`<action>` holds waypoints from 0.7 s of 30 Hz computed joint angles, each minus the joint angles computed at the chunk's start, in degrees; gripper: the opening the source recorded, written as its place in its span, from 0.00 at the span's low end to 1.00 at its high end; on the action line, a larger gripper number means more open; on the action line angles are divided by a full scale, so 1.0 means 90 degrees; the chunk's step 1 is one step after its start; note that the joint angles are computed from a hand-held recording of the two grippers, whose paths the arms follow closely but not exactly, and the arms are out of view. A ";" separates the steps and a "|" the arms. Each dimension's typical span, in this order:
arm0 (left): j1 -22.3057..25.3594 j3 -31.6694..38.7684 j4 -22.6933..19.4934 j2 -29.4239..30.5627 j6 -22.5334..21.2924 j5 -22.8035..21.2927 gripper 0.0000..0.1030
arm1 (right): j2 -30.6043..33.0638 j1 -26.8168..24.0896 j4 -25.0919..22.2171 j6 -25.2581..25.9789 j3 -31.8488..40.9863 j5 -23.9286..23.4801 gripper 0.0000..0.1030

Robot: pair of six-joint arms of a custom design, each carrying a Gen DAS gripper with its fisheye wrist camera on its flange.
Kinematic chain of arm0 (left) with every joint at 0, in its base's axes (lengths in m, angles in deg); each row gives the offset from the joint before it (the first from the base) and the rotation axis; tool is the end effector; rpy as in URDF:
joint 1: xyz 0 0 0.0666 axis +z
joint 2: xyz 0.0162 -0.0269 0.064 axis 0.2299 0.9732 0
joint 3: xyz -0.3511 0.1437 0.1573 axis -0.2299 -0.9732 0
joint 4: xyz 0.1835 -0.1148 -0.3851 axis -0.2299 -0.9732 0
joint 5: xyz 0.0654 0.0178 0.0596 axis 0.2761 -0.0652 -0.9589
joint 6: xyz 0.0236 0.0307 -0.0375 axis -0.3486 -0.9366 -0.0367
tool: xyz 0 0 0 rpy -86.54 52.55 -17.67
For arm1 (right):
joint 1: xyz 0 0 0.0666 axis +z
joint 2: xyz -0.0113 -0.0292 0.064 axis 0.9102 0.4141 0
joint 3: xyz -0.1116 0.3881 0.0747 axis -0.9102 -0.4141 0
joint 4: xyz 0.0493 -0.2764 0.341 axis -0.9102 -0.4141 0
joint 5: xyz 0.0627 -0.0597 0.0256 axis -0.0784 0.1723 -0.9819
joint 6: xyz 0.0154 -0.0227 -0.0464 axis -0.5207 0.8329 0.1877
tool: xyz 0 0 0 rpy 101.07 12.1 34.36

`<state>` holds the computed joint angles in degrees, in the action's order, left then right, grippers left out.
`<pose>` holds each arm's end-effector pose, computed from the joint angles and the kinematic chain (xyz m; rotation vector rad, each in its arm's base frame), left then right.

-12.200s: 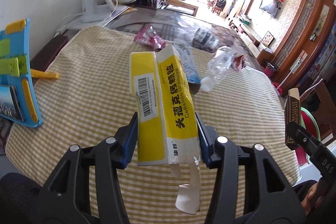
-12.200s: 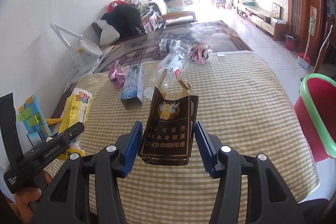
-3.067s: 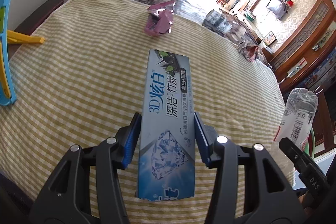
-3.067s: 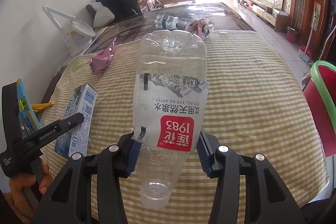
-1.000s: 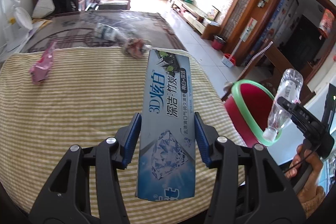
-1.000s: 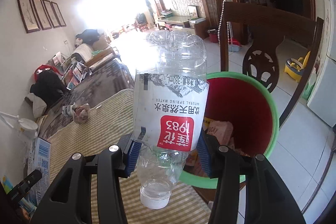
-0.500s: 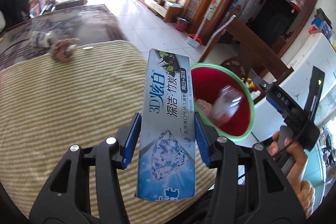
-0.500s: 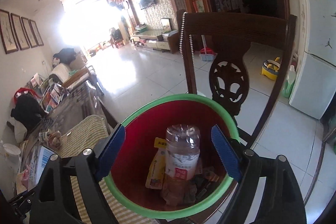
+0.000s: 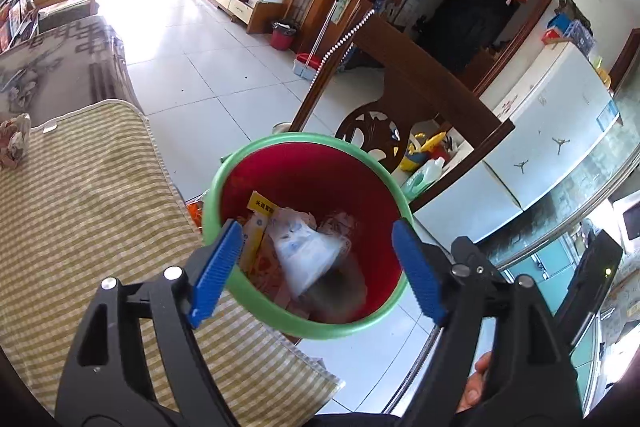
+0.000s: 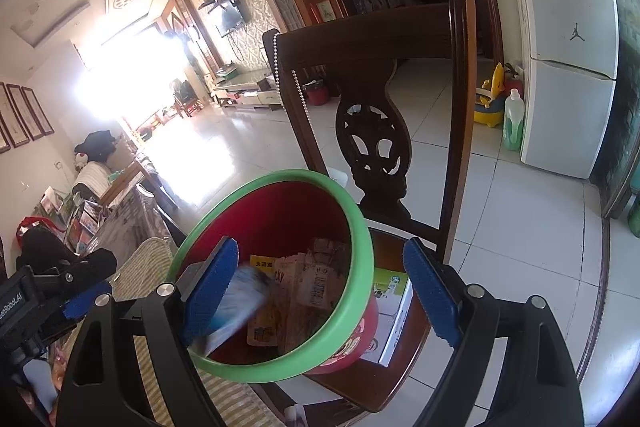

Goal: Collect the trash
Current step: 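Open both tools over the red bin, dropping the bottle and toothpaste box, then grasp the pink snack wrapper on the cloth with the left tool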

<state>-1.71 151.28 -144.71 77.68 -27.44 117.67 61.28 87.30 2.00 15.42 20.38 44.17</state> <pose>0.5572 -0.1710 0.5339 0.6979 2.3630 -0.8317 0.3707 0.1245 0.5181 0.9936 1.9959 -0.0181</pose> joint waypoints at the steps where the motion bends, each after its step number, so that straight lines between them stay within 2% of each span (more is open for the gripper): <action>1: 0.0088 -0.0103 0.0080 -0.0071 0.0000 -0.0062 0.74 | 0.0046 0.0034 0.0077 0.0041 0.0039 -0.0052 0.79; 5: 0.0702 -0.0518 0.0509 -0.0287 0.0269 -0.0272 0.77 | 0.0340 0.0180 0.0376 0.0412 0.0282 -0.0312 0.79; 10: 0.1710 -0.0753 0.0693 -0.0252 0.0372 -0.1074 0.77 | 0.0852 0.0457 0.0410 0.1114 0.0829 -0.0348 0.79; 18: 0.2986 -0.0505 0.1014 0.0073 0.0531 -0.2148 0.77 | 0.1397 0.0692 0.0754 0.1428 0.1247 -0.1151 0.79; 21: 0.3342 -0.0134 0.1198 0.0365 0.0663 -0.2742 0.78 | 0.1629 0.0780 0.0767 0.1530 0.1381 -0.1437 0.79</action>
<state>28.36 150.07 -133.93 80.97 -21.47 92.99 75.94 94.32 8.90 29.18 32.81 31.24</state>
